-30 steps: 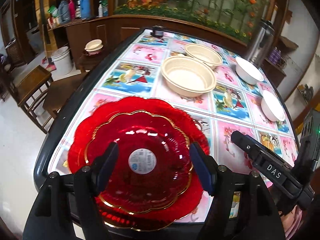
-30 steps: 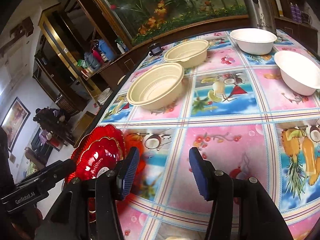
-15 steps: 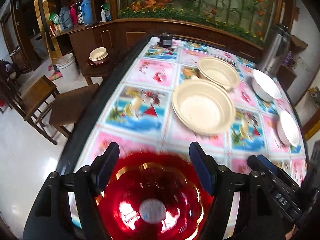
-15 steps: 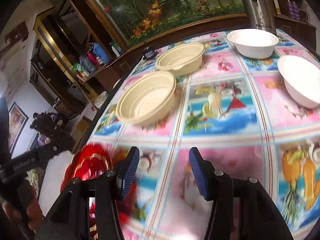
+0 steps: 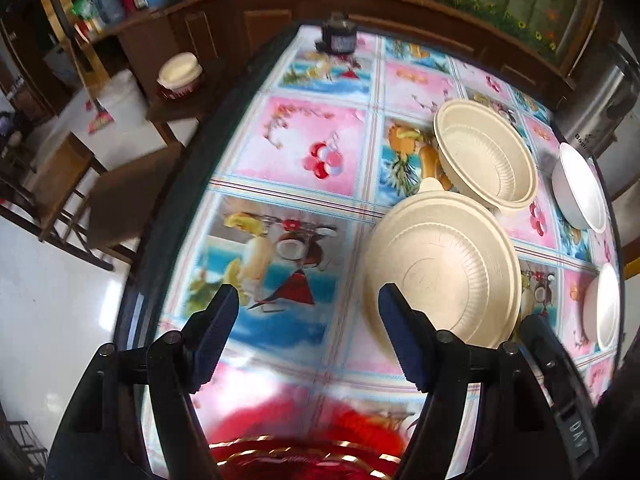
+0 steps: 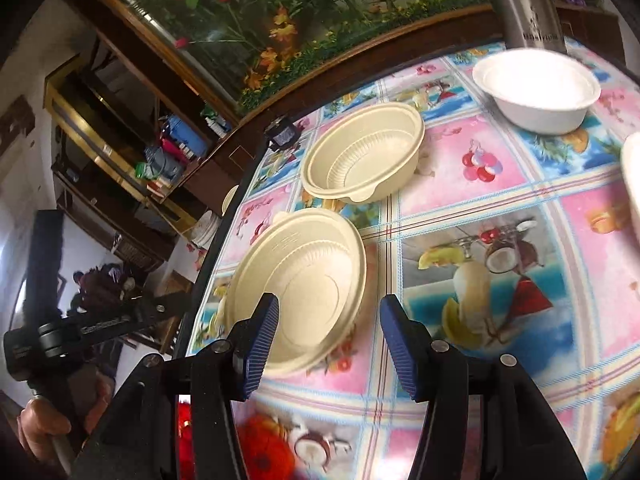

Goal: Organize plates and bowls
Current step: 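Reach the right gripper to the large beige bowl and grasp its rim, then lift the beige bowl and carry it toward the red plate stack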

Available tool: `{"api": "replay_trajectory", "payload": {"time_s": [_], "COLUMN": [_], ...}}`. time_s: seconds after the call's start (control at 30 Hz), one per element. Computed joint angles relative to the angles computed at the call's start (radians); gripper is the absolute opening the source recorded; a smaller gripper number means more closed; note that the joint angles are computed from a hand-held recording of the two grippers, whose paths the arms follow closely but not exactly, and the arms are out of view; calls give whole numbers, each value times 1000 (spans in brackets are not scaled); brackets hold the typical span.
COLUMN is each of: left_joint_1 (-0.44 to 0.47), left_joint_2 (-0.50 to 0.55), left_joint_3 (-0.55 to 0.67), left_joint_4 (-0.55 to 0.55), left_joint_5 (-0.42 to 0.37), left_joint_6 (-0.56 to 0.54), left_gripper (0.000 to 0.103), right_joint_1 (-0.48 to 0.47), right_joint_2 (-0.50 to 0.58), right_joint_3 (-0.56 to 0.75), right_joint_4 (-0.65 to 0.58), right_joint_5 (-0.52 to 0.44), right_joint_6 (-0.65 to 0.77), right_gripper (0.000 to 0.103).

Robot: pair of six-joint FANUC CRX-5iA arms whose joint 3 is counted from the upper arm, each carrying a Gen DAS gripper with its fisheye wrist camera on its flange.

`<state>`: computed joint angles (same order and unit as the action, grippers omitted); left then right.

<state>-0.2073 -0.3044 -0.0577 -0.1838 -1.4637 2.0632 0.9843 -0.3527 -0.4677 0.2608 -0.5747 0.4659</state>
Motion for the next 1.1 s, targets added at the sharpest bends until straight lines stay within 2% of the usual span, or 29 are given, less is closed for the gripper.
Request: {"api": "replay_trajectory", "payload": {"time_s": [0.27, 0.43, 0.7, 0.77, 0.83, 0.87, 0.93, 0.97, 1.07, 1.1], "left_joint_1": [36, 49, 23, 18, 22, 25, 28, 28, 21, 17], "left_joint_2": [55, 62, 45, 45, 45, 46, 46, 44, 42, 43], "left_joint_3": [-15, -42, -52, -56, -66, -70, -78, -80, -85, -84], "left_joint_4": [75, 118, 78, 76, 94, 104, 120, 123, 124, 120], "left_joint_5": [48, 80, 113, 118, 129, 133, 141, 144, 154, 154], "left_joint_6": [-37, -61, -59, -61, -78, -88, -97, -98, -107, -107], "left_gripper": [72, 72, 72, 67, 54, 52, 37, 34, 23, 20], "right_joint_1": [-40, -84, -83, -82, -87, -90, -101, -110, -128, -133], "right_joint_2": [44, 71, 82, 88, 95, 99, 108, 109, 120, 123], "right_joint_3": [-5, 28, 35, 38, 48, 54, 69, 77, 98, 102], "right_joint_4": [-60, -193, -195, -203, -229, -244, -292, -326, -392, -405], "right_joint_5": [71, 63, 75, 72, 65, 59, 53, 50, 42, 37], "right_joint_6": [59, 165, 188, 198, 220, 231, 267, 296, 350, 361], "right_gripper": [55, 55, 52, 49, 39, 38, 34, 33, 22, 15]}}
